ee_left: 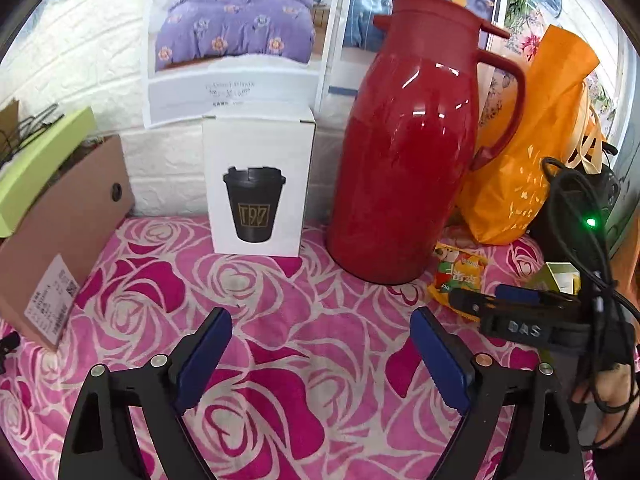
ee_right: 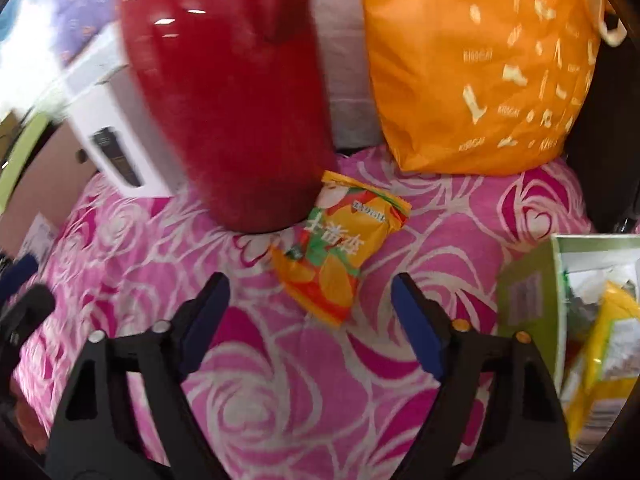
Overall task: Organize snacks
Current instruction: 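Move right tool to the orange snack packet beside the red jug, then grasp the orange snack packet with right tool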
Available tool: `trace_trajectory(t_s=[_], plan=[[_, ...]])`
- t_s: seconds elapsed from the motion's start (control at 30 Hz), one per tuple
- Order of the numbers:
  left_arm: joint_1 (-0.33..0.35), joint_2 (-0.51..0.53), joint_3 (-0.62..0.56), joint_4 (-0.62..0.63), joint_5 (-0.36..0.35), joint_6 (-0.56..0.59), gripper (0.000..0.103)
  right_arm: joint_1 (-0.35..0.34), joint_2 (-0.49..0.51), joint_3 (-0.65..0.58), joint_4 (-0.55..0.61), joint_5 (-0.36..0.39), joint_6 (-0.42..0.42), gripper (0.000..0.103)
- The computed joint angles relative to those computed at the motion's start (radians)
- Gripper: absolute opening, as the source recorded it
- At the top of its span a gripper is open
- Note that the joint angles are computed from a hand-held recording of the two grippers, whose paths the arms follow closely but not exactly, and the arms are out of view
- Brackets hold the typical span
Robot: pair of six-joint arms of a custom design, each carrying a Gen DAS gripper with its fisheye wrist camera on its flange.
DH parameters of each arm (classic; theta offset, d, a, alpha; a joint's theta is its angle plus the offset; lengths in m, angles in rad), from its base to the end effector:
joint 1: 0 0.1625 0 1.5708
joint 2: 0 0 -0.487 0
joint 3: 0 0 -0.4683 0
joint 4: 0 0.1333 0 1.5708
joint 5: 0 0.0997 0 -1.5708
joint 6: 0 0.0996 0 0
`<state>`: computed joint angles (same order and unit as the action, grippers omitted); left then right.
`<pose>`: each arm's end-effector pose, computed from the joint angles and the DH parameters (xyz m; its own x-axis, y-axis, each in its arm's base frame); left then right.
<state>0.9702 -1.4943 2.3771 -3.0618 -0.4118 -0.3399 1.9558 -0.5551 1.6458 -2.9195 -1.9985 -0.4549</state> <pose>-0.0629 -0.4892 0.3106 -0.7449 -0.4197 -0.5185 0.2285 0.5697 -0.7894 0.3668 -0.6603 -0.0584 -0.6337 -0.6126 0.4724 -0.7142 0.6979 -0.0530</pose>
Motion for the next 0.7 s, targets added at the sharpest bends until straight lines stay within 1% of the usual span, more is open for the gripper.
trace_trajectory(t_s=[0.07, 0.1, 0.13, 0.17, 0.2, 0.27, 0.37, 0.43, 0.5, 0.6, 0.63, 0.7], plan=[[0.021, 0.013, -0.009, -0.023, -0.041, 0.032, 0.086, -0.005, 0.025, -0.026, -0.003, -0.025, 0.028, 0.060], [0.028, 0.019, -0.014, -0.025, -0.056, 0.043, 0.085, -0.010, 0.029, -0.032, 0.011, -0.023, 0.034, 0.026], [0.034, 0.023, -0.016, -0.028, -0.074, 0.055, 0.081, -0.021, 0.023, -0.031, 0.041, 0.006, 0.042, 0.016], [0.040, 0.027, -0.019, -0.035, -0.101, 0.070, 0.077, -0.030, 0.011, -0.019, 0.051, 0.039, 0.036, 0.015], [0.047, 0.029, -0.021, -0.045, -0.138, 0.087, 0.075, -0.035, 0.002, -0.006, 0.049, 0.055, 0.018, 0.011], [0.059, 0.038, -0.027, -0.055, -0.191, 0.109, 0.075, -0.044, -0.032, 0.040, 0.045, 0.093, -0.035, 0.009], [0.073, 0.065, -0.044, -0.052, -0.263, 0.133, 0.075, -0.061, -0.087, 0.109, 0.062, 0.151, -0.083, 0.007], [0.081, 0.095, -0.064, -0.039, -0.289, 0.140, 0.075, -0.065, -0.112, 0.147, 0.056, 0.164, -0.113, 0.007], [0.093, 0.119, -0.081, -0.026, -0.332, 0.138, 0.075, -0.069, -0.138, 0.183, 0.042, 0.175, -0.146, 0.007], [0.107, 0.148, -0.099, 0.000, -0.390, 0.115, 0.075, -0.067, -0.154, 0.214, 0.026, 0.167, -0.184, 0.007], [0.112, 0.160, -0.105, 0.000, -0.397, 0.116, 0.074, -0.069, -0.157, 0.218, 0.031, 0.171, -0.188, 0.007], [0.120, 0.184, -0.124, 0.008, -0.410, 0.116, 0.068, -0.072, -0.163, 0.225, 0.033, 0.177, -0.185, 0.007]])
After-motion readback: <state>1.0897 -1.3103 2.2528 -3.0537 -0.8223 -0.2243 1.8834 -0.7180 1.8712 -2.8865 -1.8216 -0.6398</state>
